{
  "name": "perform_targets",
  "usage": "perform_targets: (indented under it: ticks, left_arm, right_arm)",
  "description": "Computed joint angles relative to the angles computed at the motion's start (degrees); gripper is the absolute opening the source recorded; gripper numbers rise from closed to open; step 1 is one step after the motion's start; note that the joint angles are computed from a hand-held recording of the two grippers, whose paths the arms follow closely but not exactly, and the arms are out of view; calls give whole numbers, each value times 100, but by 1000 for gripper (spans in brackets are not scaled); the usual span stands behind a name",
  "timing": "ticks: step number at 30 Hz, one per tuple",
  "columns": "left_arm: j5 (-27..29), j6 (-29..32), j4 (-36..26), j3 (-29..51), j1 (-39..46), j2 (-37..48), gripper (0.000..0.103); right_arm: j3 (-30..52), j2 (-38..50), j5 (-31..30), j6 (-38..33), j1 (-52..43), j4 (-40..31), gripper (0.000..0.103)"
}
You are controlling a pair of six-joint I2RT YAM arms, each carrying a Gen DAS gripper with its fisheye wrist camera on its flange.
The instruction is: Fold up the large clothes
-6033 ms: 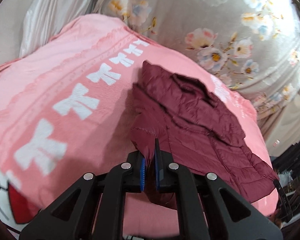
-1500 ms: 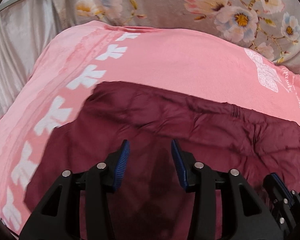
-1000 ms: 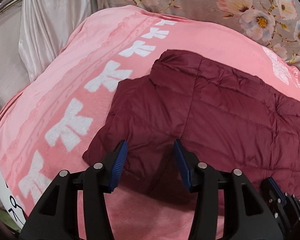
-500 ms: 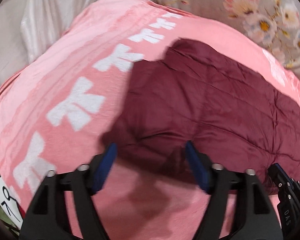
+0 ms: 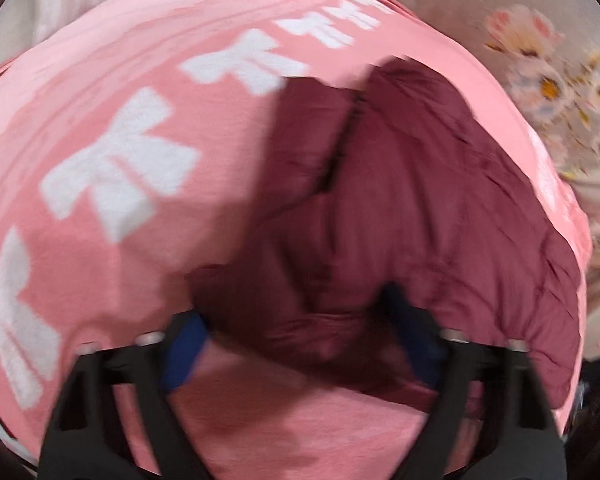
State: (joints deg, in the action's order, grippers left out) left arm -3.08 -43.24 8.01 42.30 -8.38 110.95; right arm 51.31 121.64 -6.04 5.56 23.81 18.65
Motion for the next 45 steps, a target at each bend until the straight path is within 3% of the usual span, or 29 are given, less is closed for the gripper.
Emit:
perform_targets:
  ticks: [1,2,3,5,12,15,18,24,31,37,41,45]
  left_arm:
    - [-6,7,-56,56,-64,-22,47]
    - [-93,41,-172,95,-194,-162,28]
    - [-223,63,-255,104,-291,-285,20]
    - [-584,135,-406,63,-567,-669,15]
    - [-1654,470,-1207,291,-1668,-1871,13]
    - [-1789,585,-1408,534,-1982,-1971,13]
    - [-2019,694,-1547,860,-2338,-1803,12]
    - [-2557,782,-1963,1718,-2918,-1267,12]
    - [-2548,1054,-2376,3222,-3430,-113,12]
    - [-2236,1262,-3107,5288,-3788,1610,12]
    - [-1904,1211,-3984,6931,-3909,2928,12]
    - [-1971,1131,-4480,7753,-4024,3631,14]
  right_arm:
    - [-3,-6,-27,-18,-13,-3,4]
    - [-3,-28,-75,-29,-32,-30,4]
    - [-58,-104,-209,17,-107,-44,4]
    - [-127,-219,-460,159,-243,-71,4]
    - [-803,-689,-764,171,-564,184,3]
    - [-672,-401,-925,161,-648,245,0]
    - [-712,-142,-1140,-3,-706,748,0]
    - [-1358,-725,-1873,-249,-1396,838,0]
    - [-2350,-1852,-1686,-1212,-2950,774,0]
    - [-2224,-1742,-1874,-1910,-4313,441,4]
    - [-2064,-1405,-1886,-2097,-4681,488,4]
    - [-1818,-1068,-1910,-2112,-4855,445,4]
